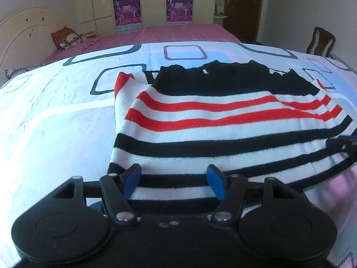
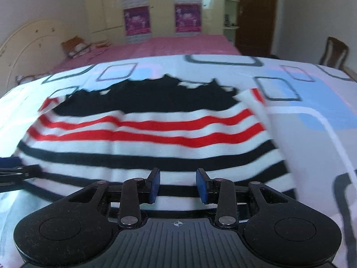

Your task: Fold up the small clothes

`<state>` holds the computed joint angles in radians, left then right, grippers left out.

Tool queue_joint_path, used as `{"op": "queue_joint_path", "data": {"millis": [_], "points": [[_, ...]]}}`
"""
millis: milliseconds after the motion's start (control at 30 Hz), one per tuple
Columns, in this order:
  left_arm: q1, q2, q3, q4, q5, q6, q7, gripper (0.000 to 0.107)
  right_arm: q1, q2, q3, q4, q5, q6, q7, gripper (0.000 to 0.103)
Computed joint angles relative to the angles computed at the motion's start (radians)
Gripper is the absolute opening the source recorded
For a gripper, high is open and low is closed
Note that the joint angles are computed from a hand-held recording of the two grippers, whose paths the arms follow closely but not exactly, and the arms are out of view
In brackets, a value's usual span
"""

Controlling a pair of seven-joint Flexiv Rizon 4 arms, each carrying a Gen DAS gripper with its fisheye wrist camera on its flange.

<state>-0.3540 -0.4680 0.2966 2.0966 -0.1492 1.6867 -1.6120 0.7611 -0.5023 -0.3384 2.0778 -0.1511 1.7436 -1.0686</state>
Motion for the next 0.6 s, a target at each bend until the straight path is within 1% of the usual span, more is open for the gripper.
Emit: {"op": "queue_joint_path", "data": {"millis": [67,200,267,333,400,433,600], "points": [[0.018,0.006,-0.02,0.004,-0.003,-0.003,0.0,0.065,0.01,-0.009,-0.005,-0.007,-0.003,-0.022,0.009,0.036],[0.049,0.027,-0.05,0.019,-0.006,-0.015,-0.004,0.065,-0.018,-0.015,0.019,-0.014,-0.033,-0.041,0.016,0.035],[0.077,0.045,-0.08,0.03,-0.013,-0.029,-0.011,0.065,-0.029,-0.013,0.028,-0.015,-0.046,-0.046,0.021,0.035],[0.119,0.07,-0.124,0.045,-0.023,-0.048,-0.017,0.066,-0.032,-0.014,0.028,-0.013,-0.057,-0.045,0.025,0.036],[0.181,0.099,-0.192,0.067,-0.04,-0.066,-0.016,0.071,-0.031,-0.012,0.025,-0.01,-0.065,-0.045,0.026,0.036],[0.211,0.113,-0.224,0.079,-0.049,-0.072,-0.013,0.072,-0.032,-0.009,0.026,-0.01,-0.069,-0.047,0.027,0.036],[0.314,0.164,-0.344,0.135,-0.106,-0.096,0.001,0.079,-0.043,0.007,0.037,-0.005,-0.079,-0.04,0.038,0.036]]}}
